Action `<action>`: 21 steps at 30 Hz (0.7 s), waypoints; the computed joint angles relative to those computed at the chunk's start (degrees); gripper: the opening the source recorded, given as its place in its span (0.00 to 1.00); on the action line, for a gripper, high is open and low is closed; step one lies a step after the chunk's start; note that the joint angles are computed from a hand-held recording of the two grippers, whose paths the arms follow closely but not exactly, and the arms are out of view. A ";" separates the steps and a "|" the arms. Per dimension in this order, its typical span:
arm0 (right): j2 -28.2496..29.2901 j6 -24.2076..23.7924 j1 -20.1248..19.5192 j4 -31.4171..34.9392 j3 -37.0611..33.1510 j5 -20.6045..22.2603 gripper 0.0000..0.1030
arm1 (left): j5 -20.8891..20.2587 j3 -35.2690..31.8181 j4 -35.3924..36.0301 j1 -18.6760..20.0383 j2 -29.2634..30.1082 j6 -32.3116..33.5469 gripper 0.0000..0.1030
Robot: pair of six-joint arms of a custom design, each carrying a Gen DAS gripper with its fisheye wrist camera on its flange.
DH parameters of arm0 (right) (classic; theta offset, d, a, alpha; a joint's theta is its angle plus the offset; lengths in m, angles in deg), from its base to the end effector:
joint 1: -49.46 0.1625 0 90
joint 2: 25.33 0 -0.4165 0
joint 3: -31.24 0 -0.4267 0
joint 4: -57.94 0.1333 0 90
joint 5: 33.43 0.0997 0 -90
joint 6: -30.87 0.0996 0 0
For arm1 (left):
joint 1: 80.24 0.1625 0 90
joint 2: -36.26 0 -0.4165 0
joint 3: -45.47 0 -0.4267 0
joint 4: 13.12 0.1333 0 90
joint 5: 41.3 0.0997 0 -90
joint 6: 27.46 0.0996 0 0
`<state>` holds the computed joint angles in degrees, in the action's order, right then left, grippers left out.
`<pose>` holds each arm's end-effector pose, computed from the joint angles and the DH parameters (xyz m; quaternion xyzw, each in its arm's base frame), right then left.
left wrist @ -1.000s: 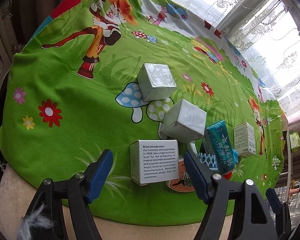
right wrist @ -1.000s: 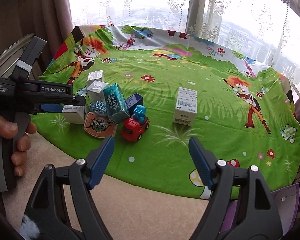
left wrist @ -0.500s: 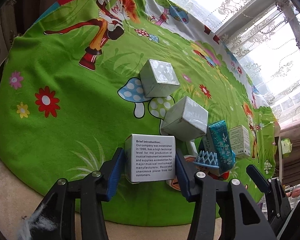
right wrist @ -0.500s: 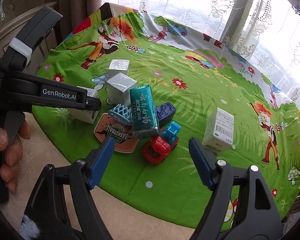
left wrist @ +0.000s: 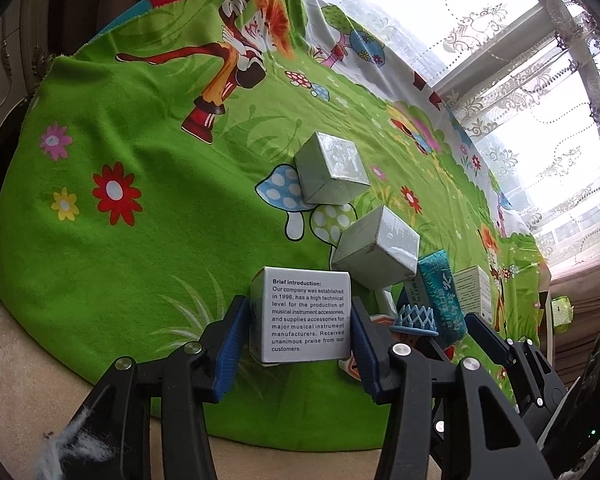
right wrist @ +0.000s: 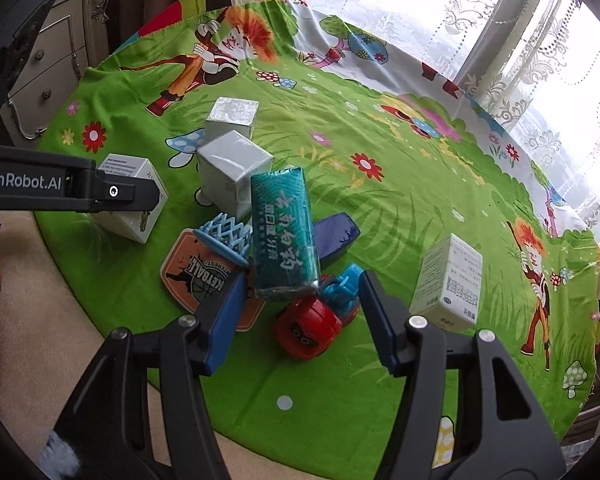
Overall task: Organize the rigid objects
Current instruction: 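Grasp the 'Brief introduction' white box with the left tool while the right tool grasps the teal box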
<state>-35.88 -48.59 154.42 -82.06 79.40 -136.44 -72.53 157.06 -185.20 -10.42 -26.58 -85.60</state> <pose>0.3306 -0.8077 -0.0950 0.7166 -0.6800 0.0306 0.1525 0.0039 -0.6227 0.2239 -0.4046 0.7436 -0.4906 0.2067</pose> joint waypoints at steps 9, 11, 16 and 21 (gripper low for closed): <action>-0.56 -0.04 -0.37 -1.15 0.55 2.08 0.37 | 0.79 0.28 -1.60 -0.32 0.38 1.14 0.48; -0.37 0.60 -0.52 -0.47 -0.02 2.26 0.37 | 0.69 0.17 -1.69 -0.28 0.45 1.52 0.48; -1.74 1.84 -0.91 -0.73 1.29 4.36 0.37 | 1.83 0.45 -3.48 -0.70 0.66 2.72 0.48; -3.88 4.21 -1.56 -2.52 3.64 7.26 0.36 | 3.60 0.57 -8.23 -1.55 1.59 6.60 0.48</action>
